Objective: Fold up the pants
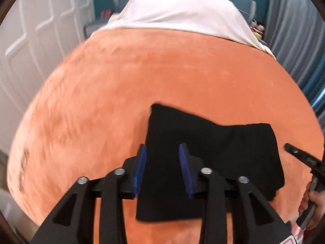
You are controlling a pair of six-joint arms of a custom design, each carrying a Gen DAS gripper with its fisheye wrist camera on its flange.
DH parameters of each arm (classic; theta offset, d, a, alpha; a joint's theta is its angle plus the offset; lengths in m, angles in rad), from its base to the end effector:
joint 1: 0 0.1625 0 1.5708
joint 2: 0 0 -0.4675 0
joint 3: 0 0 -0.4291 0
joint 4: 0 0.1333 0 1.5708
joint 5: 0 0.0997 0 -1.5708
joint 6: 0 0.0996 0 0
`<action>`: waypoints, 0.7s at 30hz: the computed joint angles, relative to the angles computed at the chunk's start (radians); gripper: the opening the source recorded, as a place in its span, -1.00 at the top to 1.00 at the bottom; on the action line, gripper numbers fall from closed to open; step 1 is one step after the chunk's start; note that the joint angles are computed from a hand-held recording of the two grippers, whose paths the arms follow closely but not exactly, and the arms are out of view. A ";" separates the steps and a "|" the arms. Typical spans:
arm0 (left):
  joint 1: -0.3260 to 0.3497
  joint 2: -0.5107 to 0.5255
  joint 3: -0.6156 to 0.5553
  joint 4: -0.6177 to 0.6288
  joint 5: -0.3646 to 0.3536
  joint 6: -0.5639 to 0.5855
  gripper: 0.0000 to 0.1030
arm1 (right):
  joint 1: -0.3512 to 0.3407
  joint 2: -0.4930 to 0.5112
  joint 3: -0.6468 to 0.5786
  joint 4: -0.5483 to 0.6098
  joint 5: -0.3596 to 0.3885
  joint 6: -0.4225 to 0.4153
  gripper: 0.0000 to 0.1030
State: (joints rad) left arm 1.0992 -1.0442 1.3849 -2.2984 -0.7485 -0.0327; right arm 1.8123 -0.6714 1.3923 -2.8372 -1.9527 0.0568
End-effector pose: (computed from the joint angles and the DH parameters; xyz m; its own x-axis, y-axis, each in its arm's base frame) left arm -0.1603 -0.7684 0.3981 -0.7452 0.0359 -0.6658 0.3966 0.8266 -0.3993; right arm 0.2899 -0.7747 0.1428 -0.9574 0.0130 0.2886 -0.1503 0.8307 -0.5361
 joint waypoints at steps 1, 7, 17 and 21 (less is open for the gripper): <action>-0.002 0.005 0.000 0.011 0.010 0.003 0.02 | -0.004 0.019 -0.030 0.041 -0.017 -0.026 0.71; 0.034 0.102 -0.082 0.205 -0.033 -0.102 0.01 | 0.023 0.047 -0.046 0.091 0.069 -0.152 0.66; 0.036 0.114 -0.053 0.186 -0.021 -0.111 -0.18 | -0.031 0.126 -0.214 0.306 0.159 -0.131 0.60; 0.041 0.112 -0.068 0.191 -0.063 -0.107 -0.18 | -0.044 0.072 -0.152 0.266 0.292 -0.118 0.85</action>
State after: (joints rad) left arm 1.1404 -0.9325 1.3166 -2.1076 -0.8110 -0.1396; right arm 1.7687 -0.5994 1.2407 -2.5711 -1.6609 -0.0612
